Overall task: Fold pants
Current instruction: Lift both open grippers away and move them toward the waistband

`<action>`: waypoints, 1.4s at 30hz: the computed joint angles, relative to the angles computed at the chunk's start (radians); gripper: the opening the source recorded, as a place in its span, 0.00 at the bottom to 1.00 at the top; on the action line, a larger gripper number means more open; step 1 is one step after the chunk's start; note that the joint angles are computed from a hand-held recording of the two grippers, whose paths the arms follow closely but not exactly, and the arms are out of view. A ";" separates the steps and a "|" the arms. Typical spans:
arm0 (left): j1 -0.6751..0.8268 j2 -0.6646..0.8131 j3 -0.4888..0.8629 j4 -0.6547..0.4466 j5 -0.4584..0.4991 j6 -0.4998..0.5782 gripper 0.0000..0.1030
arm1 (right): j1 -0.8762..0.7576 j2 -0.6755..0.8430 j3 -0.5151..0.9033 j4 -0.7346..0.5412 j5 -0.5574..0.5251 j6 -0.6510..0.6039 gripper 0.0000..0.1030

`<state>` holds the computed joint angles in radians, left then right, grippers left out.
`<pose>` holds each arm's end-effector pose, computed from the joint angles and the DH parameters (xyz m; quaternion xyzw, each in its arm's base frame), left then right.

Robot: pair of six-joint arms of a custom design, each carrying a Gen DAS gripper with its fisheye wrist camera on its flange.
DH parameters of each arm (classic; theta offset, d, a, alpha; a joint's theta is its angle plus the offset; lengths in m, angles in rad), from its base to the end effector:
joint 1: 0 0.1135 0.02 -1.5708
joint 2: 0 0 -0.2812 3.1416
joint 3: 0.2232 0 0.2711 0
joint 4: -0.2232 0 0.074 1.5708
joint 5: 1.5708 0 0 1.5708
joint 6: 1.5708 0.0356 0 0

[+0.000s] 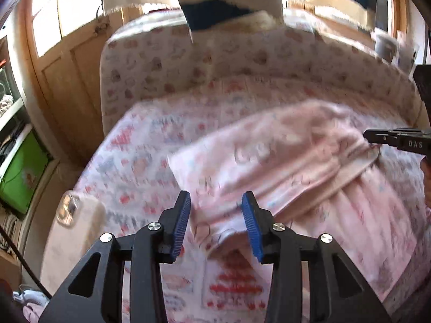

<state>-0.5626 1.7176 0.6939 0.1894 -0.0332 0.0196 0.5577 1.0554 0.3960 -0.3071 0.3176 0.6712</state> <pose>0.2743 -0.1716 0.1159 0.2620 0.8953 -0.0816 0.3509 0.1657 0.0903 0.1549 0.1005 0.9385 0.0460 0.3271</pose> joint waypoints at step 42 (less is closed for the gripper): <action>-0.176 -0.341 -0.483 0.237 -0.190 0.185 0.82 | 1.033 0.164 0.063 -0.607 0.386 0.975 0.72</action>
